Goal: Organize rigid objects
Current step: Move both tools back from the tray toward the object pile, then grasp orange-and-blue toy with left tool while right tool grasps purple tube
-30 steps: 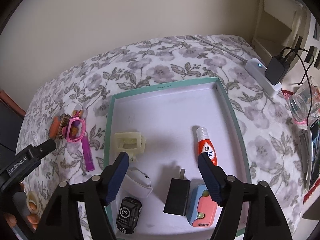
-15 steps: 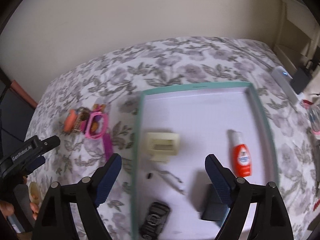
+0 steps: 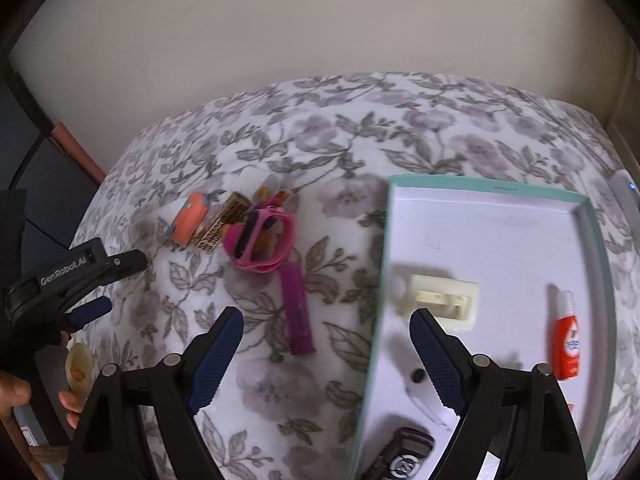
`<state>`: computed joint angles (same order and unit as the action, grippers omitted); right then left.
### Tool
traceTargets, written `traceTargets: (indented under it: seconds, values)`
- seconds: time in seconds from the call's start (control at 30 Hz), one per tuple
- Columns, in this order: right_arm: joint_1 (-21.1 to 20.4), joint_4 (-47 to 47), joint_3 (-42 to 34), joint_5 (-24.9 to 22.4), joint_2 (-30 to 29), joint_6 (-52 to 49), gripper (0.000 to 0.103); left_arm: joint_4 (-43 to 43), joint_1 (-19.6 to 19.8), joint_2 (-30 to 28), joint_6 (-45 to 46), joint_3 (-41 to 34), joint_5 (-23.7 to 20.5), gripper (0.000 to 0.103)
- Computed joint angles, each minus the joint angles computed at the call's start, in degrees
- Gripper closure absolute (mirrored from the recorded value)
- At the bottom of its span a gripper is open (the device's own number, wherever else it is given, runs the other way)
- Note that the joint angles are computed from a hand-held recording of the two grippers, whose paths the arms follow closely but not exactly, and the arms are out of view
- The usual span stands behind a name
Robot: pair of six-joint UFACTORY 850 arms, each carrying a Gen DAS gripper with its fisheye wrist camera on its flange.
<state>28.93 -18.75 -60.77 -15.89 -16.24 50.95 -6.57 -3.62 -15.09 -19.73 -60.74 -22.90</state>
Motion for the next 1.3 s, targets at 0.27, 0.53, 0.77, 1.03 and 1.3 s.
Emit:
traceTargets:
  seconds: [0.27,0.53,0.77,1.03,1.3]
  values:
    - [-0.6,7.7,-3.6,-0.5,-3.9,-8.4,0.026,4.2,1.3,-4.7,-0.5,-3.8,-0.8,0.012]
    - [-0.5,17.7,-8.4,-2.1,-9.2,-21.6,0.049,5.8,1.8,-9.0,3.0,-7.6,0.3,0.012]
    - [0.3,14.4,-11.1,-4.9,-12.5,-20.8,0.058,10.3,0.9,-11.8,3.1,-10.5,1.4,0.017]
    - [-0.2,15.2,-11.4,-5.8,-13.6,-21.2,0.067,18.0,-0.8,-15.4,-0.8,-13.7,0.9,0.026]
    - [-0.2,14.1,-10.9,-6.2,-13.2,-20.7,0.079,15.8,-1.5,-16.8,2.4,-14.9,1.2,0.045]
